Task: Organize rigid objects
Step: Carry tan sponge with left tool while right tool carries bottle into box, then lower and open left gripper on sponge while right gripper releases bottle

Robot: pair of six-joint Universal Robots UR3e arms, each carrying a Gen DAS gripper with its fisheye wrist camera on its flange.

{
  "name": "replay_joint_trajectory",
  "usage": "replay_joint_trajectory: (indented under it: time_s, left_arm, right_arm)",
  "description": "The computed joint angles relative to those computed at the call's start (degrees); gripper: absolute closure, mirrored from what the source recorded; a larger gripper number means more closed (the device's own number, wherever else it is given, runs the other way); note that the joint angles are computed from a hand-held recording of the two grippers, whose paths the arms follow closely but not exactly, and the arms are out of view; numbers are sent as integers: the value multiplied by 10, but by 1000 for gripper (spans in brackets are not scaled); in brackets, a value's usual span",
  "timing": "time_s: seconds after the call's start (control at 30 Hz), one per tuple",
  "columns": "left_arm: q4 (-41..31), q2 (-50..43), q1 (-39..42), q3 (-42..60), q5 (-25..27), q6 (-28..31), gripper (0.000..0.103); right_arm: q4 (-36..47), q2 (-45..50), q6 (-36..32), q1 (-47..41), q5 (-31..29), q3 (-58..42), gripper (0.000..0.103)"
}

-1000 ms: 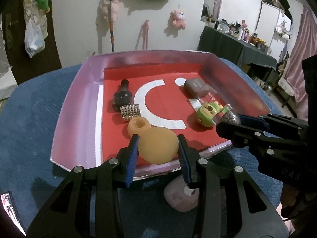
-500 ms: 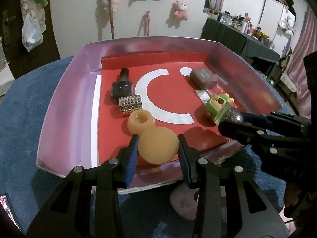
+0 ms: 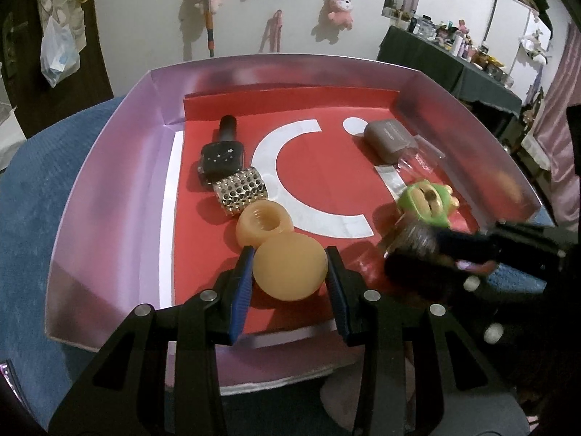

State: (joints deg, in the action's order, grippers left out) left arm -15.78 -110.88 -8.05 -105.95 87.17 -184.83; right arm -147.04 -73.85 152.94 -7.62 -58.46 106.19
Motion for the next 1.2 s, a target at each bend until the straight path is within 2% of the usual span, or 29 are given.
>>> replay_joint_trajectory:
  time_s: [0.17,0.57,0.73,0.9,0.97,1.2]
  left_arm:
    - [2,-3,5,2,7,1,67]
    - [14,-25,15,16,31,-5,67]
    - [21,-27,15,14,34,-4,67]
    - [18,-35,13,24,39,-8,67]
    - [18,-37,12,27,42,-10,67]
    - [20,-38,9,28,49,-11,67]
  right_arm:
    - [-10,19,12,6,-12,-9,70]
    - [-156,57,66,57,-121,-18,70]
    - [-105,68,59,56,-99,-41,70]
    - [-132,73,70,65,-120,-40,70]
    - [-81,75,63,57,-93,-56,70]
    - [-120,70,72,49,-98,-37,70]
